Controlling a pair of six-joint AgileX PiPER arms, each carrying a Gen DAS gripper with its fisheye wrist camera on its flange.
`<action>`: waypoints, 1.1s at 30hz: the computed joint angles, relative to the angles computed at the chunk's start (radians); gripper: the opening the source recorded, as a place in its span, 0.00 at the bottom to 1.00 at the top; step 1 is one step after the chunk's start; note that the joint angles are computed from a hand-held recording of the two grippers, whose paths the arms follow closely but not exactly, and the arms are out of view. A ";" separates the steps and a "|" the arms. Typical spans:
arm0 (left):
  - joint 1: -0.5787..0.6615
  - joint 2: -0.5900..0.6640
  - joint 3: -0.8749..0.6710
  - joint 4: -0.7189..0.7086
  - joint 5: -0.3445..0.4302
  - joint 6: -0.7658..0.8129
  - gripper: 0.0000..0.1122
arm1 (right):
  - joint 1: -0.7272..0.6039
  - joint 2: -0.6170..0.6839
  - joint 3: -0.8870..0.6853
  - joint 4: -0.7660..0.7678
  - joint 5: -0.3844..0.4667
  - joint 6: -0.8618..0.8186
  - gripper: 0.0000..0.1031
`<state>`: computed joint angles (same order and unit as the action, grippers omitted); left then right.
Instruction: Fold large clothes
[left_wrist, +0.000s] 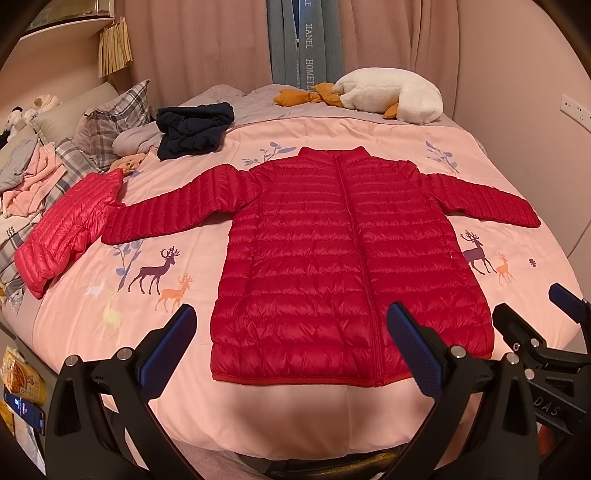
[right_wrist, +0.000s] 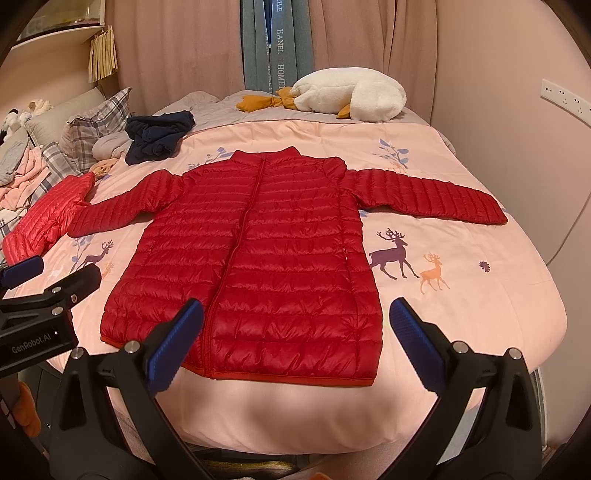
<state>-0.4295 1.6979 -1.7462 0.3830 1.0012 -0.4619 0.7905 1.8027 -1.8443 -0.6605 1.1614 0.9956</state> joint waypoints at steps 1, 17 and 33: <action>-0.001 0.002 -0.004 0.003 0.003 0.000 0.90 | 0.001 0.001 -0.002 0.000 0.002 0.001 0.98; 0.002 -0.002 0.010 0.000 -0.005 -0.001 0.90 | 0.006 0.008 -0.010 0.001 0.005 0.002 0.98; 0.213 0.049 0.006 -0.462 -0.118 0.254 0.90 | -0.173 -0.121 0.272 0.396 -0.607 -0.165 0.98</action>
